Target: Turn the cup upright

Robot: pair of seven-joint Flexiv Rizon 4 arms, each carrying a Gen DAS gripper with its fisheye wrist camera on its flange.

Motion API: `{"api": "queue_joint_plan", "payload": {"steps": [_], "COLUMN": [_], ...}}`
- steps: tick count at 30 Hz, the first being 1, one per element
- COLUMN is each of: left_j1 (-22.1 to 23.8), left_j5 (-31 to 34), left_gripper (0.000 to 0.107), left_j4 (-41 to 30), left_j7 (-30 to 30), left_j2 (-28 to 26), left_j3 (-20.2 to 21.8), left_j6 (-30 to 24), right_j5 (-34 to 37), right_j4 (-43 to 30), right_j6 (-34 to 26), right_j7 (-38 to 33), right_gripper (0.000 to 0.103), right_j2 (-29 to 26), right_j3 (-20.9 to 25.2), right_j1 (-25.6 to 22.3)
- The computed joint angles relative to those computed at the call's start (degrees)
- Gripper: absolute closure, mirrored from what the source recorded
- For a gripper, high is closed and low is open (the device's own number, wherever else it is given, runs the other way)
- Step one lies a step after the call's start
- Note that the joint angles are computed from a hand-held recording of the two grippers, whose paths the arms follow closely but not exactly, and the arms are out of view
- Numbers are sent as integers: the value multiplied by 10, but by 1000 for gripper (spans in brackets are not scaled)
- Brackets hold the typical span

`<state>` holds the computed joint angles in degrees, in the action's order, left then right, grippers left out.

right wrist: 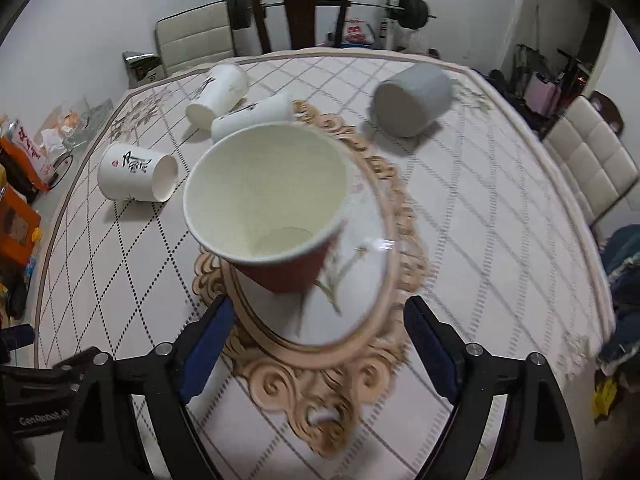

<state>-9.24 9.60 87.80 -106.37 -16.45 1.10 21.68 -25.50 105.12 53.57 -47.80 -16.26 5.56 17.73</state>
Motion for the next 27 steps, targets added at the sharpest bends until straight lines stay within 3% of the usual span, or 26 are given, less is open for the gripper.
{"api": "queue_joint_plan", "payload": {"steps": [3, 11, 18, 27], "left_j1": [-2, -9, -1, 12], "left_j5": [2, 33, 56, 85], "left_gripper": [4, 4, 4, 4], "left_j4": [8, 20, 26, 25], "left_j7": [-4, -35, -70, -103], "left_j2": [30, 129, 211, 278], "left_j3": [1, -14, -38, -76], "left_j6": [10, 20, 21, 12], "right_j5": [-4, 17, 21, 64], "right_j4": [4, -5, -4, -25], "right_j6": [-31, -122, -157, -200], "right_j7": [8, -35, -80, -125], "right_gripper": [2, 0, 0, 0], "right_j2": [33, 139, 234, 310], "right_j3": [0, 25, 48, 58], "right_j1": [-2, -21, -34, -46]}}
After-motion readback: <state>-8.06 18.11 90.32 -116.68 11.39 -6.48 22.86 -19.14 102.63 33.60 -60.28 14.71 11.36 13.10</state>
